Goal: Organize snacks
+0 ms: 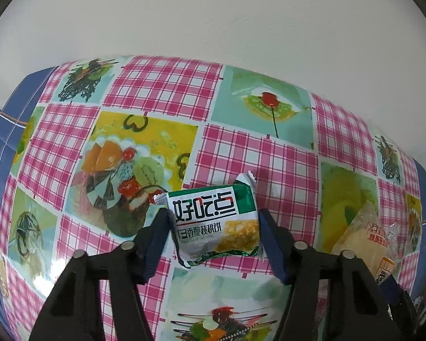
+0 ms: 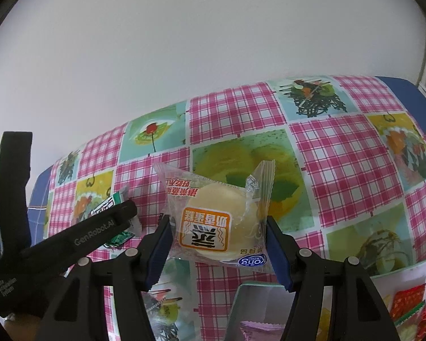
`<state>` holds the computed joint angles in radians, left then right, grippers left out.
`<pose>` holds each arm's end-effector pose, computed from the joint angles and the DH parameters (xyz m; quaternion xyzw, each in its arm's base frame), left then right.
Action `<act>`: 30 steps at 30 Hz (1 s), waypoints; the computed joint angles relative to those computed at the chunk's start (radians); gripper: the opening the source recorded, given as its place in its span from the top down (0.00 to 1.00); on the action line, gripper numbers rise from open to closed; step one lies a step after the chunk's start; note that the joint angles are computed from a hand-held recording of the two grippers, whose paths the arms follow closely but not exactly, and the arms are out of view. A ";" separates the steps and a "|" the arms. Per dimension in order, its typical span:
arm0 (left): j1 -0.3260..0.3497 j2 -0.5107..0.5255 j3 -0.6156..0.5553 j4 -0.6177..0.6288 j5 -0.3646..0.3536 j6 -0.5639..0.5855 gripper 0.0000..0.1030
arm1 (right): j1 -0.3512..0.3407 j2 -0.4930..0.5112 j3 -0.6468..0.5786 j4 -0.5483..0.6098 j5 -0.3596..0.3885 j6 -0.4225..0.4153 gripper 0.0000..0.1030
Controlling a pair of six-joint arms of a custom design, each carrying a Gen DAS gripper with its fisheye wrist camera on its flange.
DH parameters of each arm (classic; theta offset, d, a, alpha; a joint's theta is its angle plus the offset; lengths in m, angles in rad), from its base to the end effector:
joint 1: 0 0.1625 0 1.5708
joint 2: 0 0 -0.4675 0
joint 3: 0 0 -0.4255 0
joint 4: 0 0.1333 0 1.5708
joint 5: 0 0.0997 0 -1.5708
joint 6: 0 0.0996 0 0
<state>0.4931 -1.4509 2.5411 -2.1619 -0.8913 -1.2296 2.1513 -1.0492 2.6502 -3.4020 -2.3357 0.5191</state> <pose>-0.1743 -0.3160 0.1336 0.0127 0.9172 -0.2009 0.3437 0.2367 -0.2436 0.0953 -0.0146 -0.9225 0.2846 0.2604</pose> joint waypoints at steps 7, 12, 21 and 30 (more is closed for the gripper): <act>-0.044 -0.057 0.028 0.038 -0.011 -0.061 0.44 | -0.003 -0.001 -0.001 0.010 0.014 0.001 0.36; -0.089 -0.128 0.056 0.093 -0.020 -0.134 0.45 | 0.004 -0.009 -0.004 0.047 0.023 0.018 0.36; -0.301 -0.326 0.084 0.403 -0.042 -0.422 0.45 | 0.089 -0.073 -0.023 0.193 0.002 0.095 0.36; -0.485 -0.392 0.050 0.616 -0.100 -0.603 0.44 | 0.219 -0.213 -0.057 0.449 -0.021 0.211 0.43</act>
